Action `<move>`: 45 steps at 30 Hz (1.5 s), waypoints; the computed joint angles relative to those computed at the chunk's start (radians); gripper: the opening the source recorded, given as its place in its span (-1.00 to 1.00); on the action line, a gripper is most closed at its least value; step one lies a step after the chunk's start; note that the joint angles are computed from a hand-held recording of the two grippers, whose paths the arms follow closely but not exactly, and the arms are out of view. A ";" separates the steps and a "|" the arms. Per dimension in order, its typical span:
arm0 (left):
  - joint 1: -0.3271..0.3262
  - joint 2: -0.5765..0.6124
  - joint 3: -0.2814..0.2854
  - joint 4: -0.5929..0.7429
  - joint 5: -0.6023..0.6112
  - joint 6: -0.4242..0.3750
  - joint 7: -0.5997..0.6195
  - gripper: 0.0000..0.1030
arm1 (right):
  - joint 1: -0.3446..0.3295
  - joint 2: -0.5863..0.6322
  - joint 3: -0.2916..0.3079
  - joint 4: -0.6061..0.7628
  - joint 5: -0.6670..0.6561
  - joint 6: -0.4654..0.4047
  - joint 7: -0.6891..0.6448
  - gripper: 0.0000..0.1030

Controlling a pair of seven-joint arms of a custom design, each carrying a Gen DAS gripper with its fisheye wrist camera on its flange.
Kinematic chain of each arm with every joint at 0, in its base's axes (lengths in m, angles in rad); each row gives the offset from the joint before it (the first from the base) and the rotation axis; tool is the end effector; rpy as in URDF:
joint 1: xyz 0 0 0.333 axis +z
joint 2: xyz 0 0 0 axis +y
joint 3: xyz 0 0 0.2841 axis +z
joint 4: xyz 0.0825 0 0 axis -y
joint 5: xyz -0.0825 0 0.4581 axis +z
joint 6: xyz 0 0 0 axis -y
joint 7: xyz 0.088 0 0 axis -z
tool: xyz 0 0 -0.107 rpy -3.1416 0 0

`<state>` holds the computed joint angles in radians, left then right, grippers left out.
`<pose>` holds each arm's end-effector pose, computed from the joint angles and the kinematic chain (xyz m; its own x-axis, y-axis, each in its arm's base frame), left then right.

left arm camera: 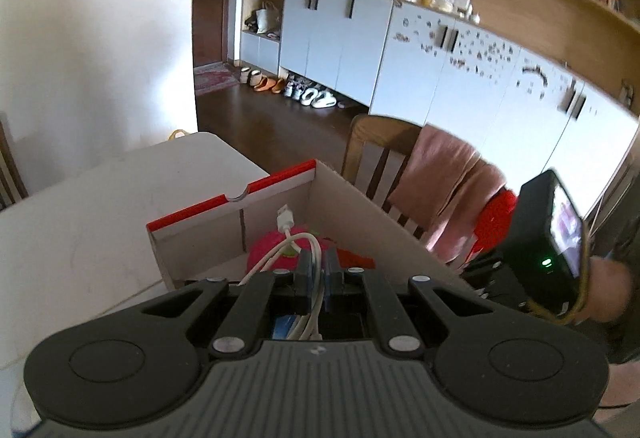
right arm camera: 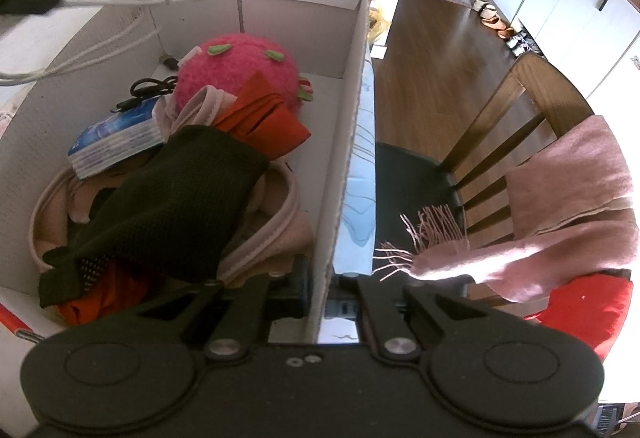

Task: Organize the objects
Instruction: 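Lift the white cable and carry it over the box with the left gripper, then lower the white cable into the box and open the left gripper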

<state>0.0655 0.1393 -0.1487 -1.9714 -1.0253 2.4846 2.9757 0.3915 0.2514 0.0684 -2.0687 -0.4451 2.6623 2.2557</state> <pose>0.6745 -0.0508 0.3699 -0.7117 -0.6956 0.0977 -0.5204 0.4288 -0.7385 0.5853 0.3035 0.2633 0.1188 -0.9914 0.0557 -0.9044 -0.1312 -0.4060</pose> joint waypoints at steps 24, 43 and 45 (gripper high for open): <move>0.006 0.153 -0.028 0.073 0.304 0.016 -0.269 -0.91 | 0.001 0.004 -0.001 0.000 0.004 0.011 0.002 -0.91; 0.026 0.083 -0.026 0.015 0.246 -0.038 -0.280 -0.78 | 0.001 0.003 -0.001 -0.002 0.004 0.012 0.002 -0.91; 0.026 0.065 -0.022 0.003 0.229 -0.047 -0.268 -0.78 | 0.001 0.003 -0.001 -0.002 0.004 0.012 0.002 -0.91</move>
